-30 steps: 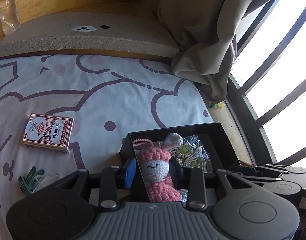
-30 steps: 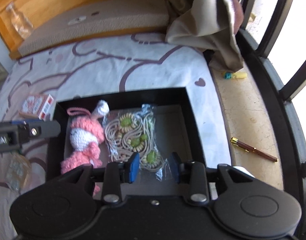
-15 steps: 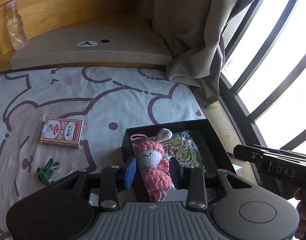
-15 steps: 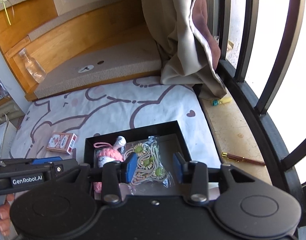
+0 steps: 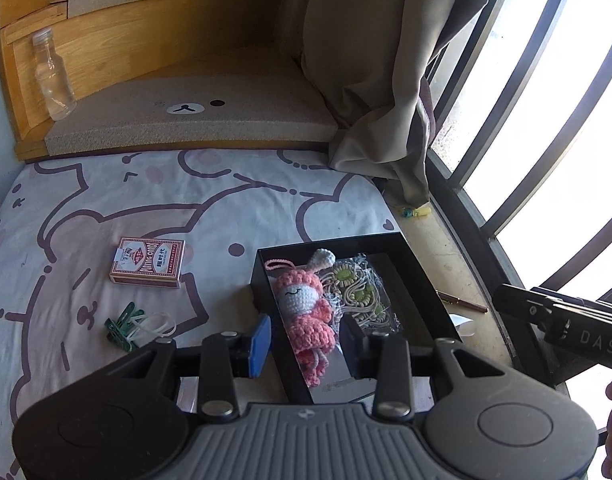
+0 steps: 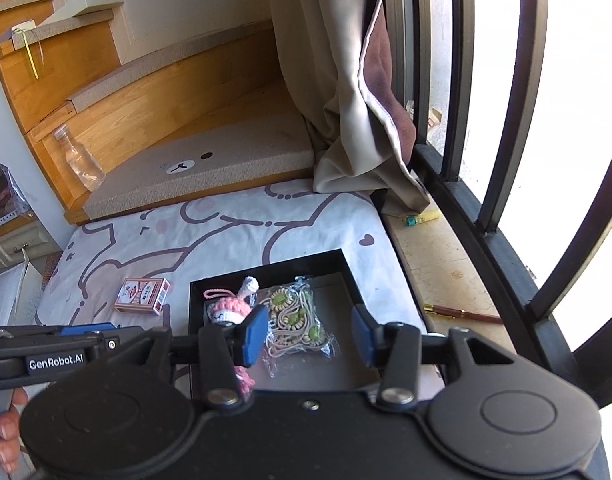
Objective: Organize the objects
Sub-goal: 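Open both tools and lift them away from the black box, then reach the left tool to the clear plastic case while the right tool reaches the green clothespins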
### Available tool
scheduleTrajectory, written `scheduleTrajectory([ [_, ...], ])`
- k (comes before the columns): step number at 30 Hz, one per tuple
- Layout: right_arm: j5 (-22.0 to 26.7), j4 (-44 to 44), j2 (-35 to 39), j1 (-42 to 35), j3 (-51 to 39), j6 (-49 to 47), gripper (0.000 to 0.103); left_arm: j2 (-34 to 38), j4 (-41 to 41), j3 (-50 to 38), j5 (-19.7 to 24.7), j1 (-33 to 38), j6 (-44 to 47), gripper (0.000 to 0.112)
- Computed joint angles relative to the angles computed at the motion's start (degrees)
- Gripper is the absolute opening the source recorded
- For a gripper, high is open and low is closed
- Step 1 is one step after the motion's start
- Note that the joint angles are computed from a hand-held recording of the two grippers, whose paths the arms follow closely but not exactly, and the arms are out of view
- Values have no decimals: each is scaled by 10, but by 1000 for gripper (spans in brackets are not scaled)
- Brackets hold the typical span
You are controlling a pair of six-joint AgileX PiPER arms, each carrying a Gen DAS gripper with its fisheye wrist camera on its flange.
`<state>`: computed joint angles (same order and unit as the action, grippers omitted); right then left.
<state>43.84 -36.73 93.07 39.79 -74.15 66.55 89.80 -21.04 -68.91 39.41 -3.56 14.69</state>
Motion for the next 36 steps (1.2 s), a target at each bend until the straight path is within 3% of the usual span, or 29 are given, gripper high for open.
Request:
scheduleTrajectory([
  [5,26,-29,-22,19,17,43,53,-20,26,7,2,-7,-14,45],
  [11,64,-59,-32,40,26,81,67,-41,58,20,3,-19,-27,56],
  [13,70,-59,-34,42,29,85,71,-46,66,24,0,-21,-29,63],
  [15,79,-62,-35,47,33,89,74,-50,69,28,-3,-20,-29,79],
  [19,99,-73,-33,53,36,107,80,-56,94,39,-16,-16,-51,87],
  [24,128,-86,-23,55,37,125,95,-58,127,52,-37,-14,-78,99],
  [27,131,-98,-22,57,47,134,103,-57,126,57,-46,-7,-74,101],
  [36,127,-111,-17,49,62,144,103,-41,134,63,-63,-11,-65,103],
])
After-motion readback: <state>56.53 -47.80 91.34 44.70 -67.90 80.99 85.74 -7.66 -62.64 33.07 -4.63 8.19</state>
